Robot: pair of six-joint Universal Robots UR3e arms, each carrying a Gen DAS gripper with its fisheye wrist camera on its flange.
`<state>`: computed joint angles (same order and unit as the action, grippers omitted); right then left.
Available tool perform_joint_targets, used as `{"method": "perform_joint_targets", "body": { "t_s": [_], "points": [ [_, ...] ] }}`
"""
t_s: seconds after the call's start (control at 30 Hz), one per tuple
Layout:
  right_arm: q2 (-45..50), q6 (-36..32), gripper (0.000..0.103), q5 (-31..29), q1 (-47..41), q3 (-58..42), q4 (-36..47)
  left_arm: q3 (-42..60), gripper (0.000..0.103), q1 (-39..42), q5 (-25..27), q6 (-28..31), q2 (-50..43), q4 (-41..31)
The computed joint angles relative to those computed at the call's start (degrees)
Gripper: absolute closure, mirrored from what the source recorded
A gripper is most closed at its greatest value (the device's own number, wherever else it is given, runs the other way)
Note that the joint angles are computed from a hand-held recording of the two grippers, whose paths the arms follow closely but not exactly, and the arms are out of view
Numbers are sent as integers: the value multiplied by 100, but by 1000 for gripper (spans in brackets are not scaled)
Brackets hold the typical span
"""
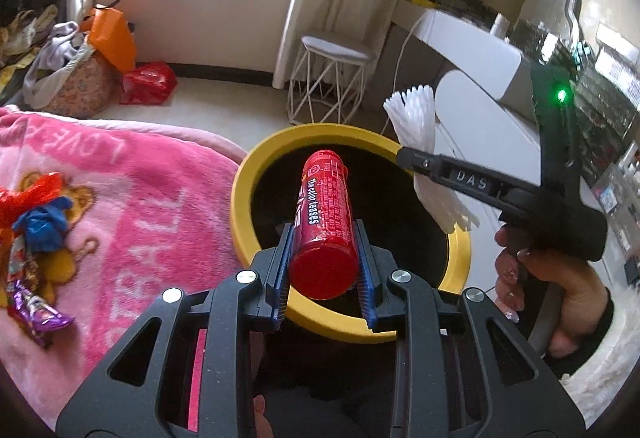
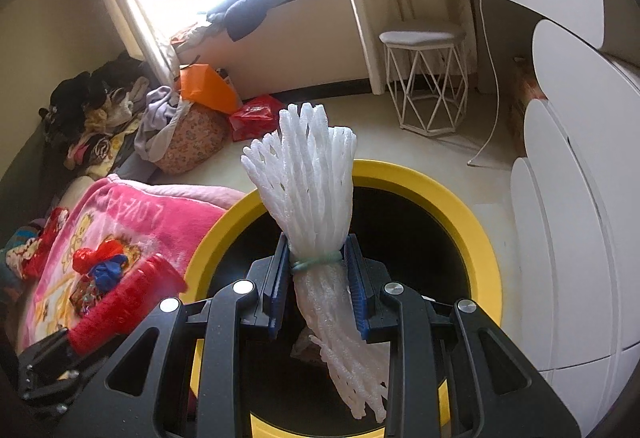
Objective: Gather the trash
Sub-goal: 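Carry both items over the yellow bin and open both tools to drop them, then move both tools back to the blanket toward the remaining trash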
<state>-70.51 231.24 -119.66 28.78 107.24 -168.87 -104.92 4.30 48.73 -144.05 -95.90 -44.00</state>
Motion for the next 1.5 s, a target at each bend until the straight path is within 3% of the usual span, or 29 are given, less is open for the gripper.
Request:
{"method": "perform_joint_targets", "body": {
  "t_s": [0.37, 0.47, 0.53, 0.6, 0.77, 1.5],
  "points": [
    [-208, -48, 73, 254, -288, 551, -461, 340, 81, -627, 465, -235, -684, 420],
    [-211, -92, 63, 226, -301, 635, -615, 488, 80, -679, 565, -378, -850, 476],
    [-232, -80, 55, 319, -350, 787, -853, 509, 60, -642, 586, -523, -888, 529],
    [-250, -42, 47, 297, -347, 846, -884, 391, 34, -521, 531, -651, -816, 650],
    [-234, -34, 40, 169, -221, 717, -757, 115, 12, -152, 342, -920, -558, 859],
    [395, -705, 32, -435, 674, -1035, -28, -452, 11, 1169, -73, -1215, 419, 1375]
  ]
}}
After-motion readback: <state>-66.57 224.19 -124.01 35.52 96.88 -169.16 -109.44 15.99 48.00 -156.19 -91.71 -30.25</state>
